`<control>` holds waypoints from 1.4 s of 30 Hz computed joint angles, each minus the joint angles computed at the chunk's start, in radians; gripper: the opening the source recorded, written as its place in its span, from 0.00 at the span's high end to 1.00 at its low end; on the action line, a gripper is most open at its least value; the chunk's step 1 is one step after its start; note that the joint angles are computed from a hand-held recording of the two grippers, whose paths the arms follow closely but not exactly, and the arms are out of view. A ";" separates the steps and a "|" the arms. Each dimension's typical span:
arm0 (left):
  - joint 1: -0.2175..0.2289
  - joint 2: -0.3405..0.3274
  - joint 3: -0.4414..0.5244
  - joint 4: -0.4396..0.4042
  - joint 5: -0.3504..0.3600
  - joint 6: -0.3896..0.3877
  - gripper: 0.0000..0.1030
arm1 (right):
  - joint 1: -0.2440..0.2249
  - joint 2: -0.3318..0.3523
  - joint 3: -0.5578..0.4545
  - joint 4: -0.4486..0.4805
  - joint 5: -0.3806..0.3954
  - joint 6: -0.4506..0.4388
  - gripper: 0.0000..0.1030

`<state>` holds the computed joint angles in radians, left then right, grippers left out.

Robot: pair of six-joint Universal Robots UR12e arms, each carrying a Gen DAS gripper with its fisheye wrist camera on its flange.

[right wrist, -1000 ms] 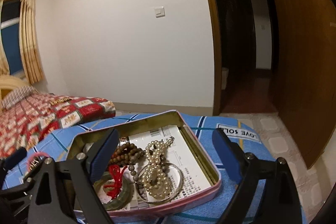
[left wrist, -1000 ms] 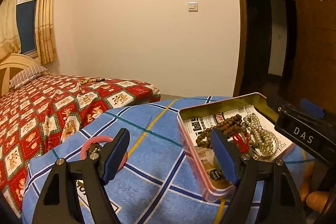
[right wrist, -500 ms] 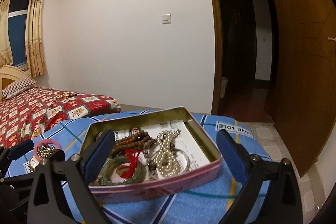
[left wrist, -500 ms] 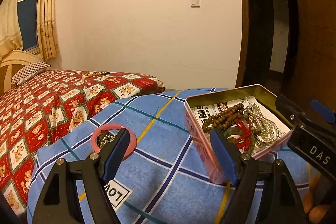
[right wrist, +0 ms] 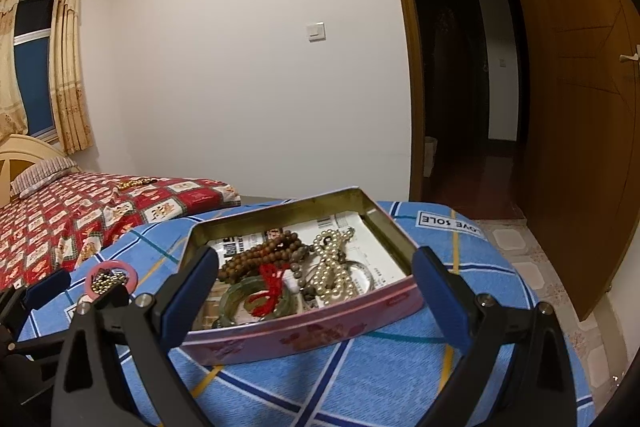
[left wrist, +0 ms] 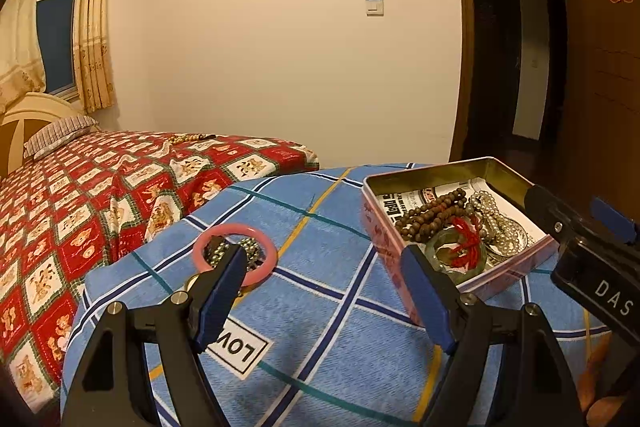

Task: Organize jewelry
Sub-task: 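Withdraw both open tools from the tin toward the pink bangle and watch, then grasp the pink bangle with the right tool while the left tool grasps the gold watch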

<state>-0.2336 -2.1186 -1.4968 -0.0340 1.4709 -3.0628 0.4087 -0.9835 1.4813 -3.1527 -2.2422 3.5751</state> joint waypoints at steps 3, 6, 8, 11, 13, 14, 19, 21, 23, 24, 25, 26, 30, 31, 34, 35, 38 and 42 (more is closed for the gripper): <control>0.006 0.003 -0.005 0.002 0.007 -0.007 0.23 | 0.001 -0.001 0.003 -0.004 0.028 0.036 0.03; 0.013 0.004 -0.007 -0.001 0.017 -0.017 0.23 | 0.002 0.000 -0.001 0.002 0.072 0.073 0.03; 0.021 0.006 -0.009 -0.003 0.013 -0.025 0.23 | 0.004 0.003 -0.008 0.005 0.086 0.080 0.03; 0.035 0.009 -0.013 0.004 0.013 -0.030 0.23 | 0.011 0.011 -0.022 0.006 0.097 0.071 0.03; 0.043 0.009 -0.015 0.010 0.031 -0.031 0.23 | 0.016 0.017 -0.032 0.005 0.102 0.058 0.03; 0.050 0.008 -0.015 0.010 0.041 -0.037 0.23 | 0.018 0.021 -0.040 0.008 0.113 0.051 0.04; 0.062 0.000 -0.004 0.018 0.163 -0.076 0.23 | 0.021 0.039 -0.075 0.041 0.178 0.027 0.12; 0.062 -0.007 0.001 0.049 0.228 -0.107 0.23 | 0.022 0.047 -0.089 0.056 0.209 0.017 0.17; 0.057 -0.016 0.010 0.070 0.311 -0.134 0.23 | 0.022 0.057 -0.108 0.067 0.243 -0.001 0.20; 0.057 -0.020 0.013 0.075 0.338 -0.145 0.23 | 0.023 0.060 -0.112 0.069 0.253 -0.008 0.21; 0.057 -0.022 0.016 0.077 0.355 -0.163 0.23 | 0.023 0.064 -0.120 0.076 0.269 -0.018 0.21; 0.059 -0.023 0.018 0.076 0.362 -0.175 0.23 | 0.022 0.068 -0.129 0.086 0.286 -0.025 0.22; 0.067 -0.028 0.024 0.069 0.434 -0.271 0.23 | 0.018 0.089 -0.171 0.130 0.367 -0.041 0.22; 0.069 -0.028 0.025 0.060 0.447 -0.297 0.23 | 0.018 0.093 -0.179 0.139 0.380 -0.042 0.22; 0.084 -0.023 0.026 0.005 0.461 -0.401 0.23 | 0.016 0.118 -0.229 0.185 0.419 -0.056 0.21; 0.089 -0.021 0.027 -0.019 0.461 -0.436 0.23 | 0.016 0.128 -0.246 0.203 0.435 -0.063 0.21; 0.099 -0.020 0.034 -0.069 0.445 -0.492 0.23 | 0.010 0.161 -0.317 0.292 0.496 -0.079 0.16; 0.098 -0.032 0.054 -0.087 0.442 -0.477 0.23 | -0.001 0.201 -0.401 0.399 0.550 -0.075 0.14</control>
